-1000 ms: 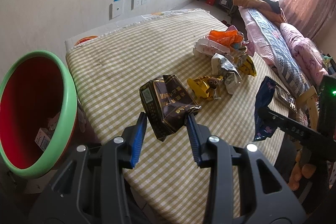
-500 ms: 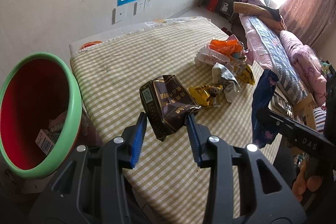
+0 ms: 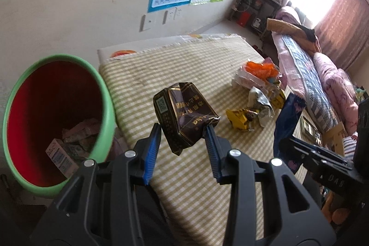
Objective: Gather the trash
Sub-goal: 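Regrip the Oreo wrapper with the right gripper while the left holds the brown wrapper, then carry both wrappers over the red bucket and open both grippers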
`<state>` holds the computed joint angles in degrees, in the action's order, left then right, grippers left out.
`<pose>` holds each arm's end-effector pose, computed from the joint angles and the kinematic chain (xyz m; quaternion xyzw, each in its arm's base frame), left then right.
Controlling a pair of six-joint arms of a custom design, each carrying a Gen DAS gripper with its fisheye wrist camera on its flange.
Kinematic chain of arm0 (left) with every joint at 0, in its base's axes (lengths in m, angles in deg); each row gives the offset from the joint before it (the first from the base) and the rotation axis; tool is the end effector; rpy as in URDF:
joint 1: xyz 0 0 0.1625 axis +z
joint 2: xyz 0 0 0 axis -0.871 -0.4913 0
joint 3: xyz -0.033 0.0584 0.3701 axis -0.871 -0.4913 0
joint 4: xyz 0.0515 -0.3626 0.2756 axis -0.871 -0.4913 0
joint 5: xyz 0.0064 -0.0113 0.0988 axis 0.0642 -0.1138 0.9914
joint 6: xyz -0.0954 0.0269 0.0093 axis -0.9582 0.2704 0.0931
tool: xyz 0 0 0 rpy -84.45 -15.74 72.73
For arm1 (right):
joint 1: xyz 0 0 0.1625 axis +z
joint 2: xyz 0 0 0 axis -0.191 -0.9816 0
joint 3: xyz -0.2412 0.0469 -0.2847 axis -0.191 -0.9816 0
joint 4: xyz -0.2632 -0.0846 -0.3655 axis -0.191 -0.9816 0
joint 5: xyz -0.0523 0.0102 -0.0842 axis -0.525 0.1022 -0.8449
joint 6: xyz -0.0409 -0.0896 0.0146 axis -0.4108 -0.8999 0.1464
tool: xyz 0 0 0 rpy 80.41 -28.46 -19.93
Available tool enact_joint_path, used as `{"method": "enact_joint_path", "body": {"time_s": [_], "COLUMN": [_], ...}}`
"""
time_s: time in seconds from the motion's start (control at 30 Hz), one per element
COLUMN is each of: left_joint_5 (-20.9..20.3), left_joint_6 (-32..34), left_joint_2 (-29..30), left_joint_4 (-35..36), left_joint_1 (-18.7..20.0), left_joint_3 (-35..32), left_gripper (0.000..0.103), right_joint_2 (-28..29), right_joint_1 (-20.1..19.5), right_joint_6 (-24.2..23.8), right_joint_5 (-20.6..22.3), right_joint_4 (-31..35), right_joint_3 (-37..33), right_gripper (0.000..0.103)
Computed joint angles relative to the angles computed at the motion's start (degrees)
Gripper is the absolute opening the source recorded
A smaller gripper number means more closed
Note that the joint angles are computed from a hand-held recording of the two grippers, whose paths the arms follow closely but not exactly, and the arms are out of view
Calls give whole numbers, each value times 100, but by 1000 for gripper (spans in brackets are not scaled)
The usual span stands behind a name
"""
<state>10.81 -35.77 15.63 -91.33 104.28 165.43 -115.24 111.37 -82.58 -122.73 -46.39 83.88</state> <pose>-0.2899 -0.5748 0.1764 -0.0315 0.8834 -0.3766 0.2769 0.2244 -0.6463 0.2648 0.2505 -0.9416 0.1564 0.1616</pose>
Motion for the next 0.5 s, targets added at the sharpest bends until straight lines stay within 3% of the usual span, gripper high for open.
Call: {"method": "enact_joint_path", "body": {"time_s": [0.5], "left_joint_5": [335], "left_joint_6": [-691], "left_joint_2": [-700], "left_joint_4": [367], "left_joint_1": [-2], "left_joint_3": [551], "left_gripper": [37], "right_joint_2": [332], "right_joint_1": [302], "right_joint_6": [-180], "right_joint_5": [10], "right_joint_4": [257], "right_joint_3": [-86], "right_gripper": [34]}}
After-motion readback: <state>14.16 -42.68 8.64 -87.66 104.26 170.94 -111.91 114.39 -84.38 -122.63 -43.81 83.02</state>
